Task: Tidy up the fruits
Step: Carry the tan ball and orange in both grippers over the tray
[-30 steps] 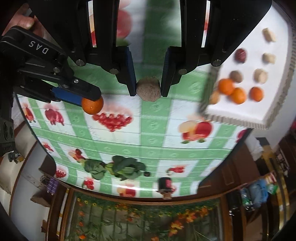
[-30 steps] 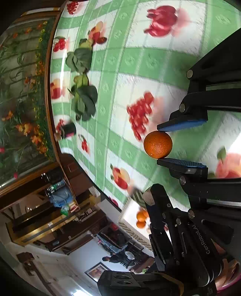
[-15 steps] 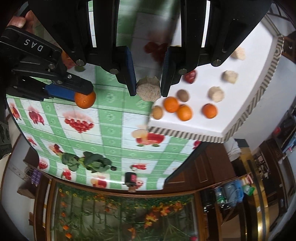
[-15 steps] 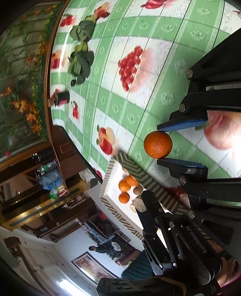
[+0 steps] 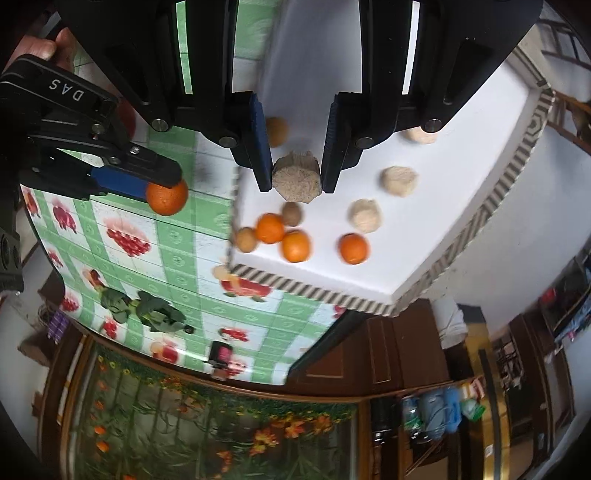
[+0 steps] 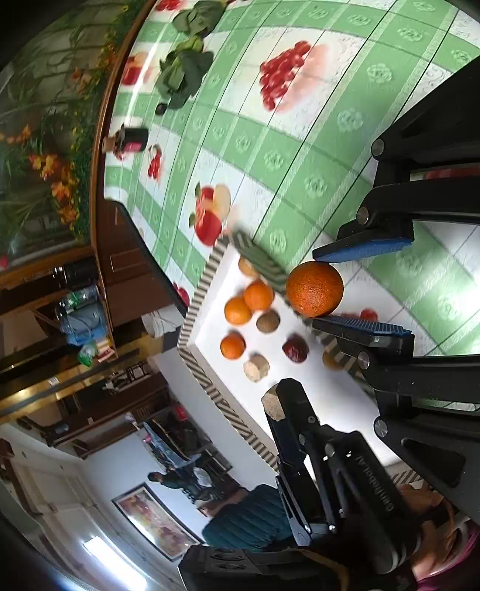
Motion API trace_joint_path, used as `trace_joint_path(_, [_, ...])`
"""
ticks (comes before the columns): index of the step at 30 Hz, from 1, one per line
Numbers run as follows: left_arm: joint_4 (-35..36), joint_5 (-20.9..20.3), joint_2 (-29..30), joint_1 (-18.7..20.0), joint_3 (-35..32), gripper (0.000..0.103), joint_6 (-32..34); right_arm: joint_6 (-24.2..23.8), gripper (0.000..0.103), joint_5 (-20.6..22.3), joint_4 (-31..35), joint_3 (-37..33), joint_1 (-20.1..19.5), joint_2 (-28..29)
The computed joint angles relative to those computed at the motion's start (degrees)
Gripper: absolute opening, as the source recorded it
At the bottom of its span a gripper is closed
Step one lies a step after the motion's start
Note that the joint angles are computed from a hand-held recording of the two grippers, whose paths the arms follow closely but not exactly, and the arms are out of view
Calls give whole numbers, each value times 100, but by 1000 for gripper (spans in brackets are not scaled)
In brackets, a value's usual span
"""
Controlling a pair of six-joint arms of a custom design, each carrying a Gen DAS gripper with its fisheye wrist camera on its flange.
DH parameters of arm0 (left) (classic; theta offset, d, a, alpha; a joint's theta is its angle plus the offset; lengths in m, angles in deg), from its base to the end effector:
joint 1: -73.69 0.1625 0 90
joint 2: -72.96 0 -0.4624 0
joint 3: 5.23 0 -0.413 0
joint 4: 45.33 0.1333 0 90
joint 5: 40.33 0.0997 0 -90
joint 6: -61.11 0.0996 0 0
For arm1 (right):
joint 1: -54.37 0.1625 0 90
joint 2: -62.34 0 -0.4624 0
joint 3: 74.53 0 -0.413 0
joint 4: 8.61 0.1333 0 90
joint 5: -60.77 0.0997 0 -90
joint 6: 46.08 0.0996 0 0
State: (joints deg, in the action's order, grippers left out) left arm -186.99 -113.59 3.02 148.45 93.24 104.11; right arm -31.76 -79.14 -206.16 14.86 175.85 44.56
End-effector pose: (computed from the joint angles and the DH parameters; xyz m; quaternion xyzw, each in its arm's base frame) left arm -0.0147 -0.6703 0.3510 0.4462 0.8610 -0.1583 0.1860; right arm 0.4085 -0.5578 -0.0816 0.0000 -0.8722 0.4138 0.2609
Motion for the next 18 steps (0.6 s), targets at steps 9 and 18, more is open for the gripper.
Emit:
trace_joint_path(9, [352, 147, 353, 249, -803, 26, -439, -226, 28, 312, 576, -582, -21, 235])
trace_joint_path(18, [627, 398, 767, 372, -1435, 26, -718, -419, 28, 697, 1310, -1274, -95, 550])
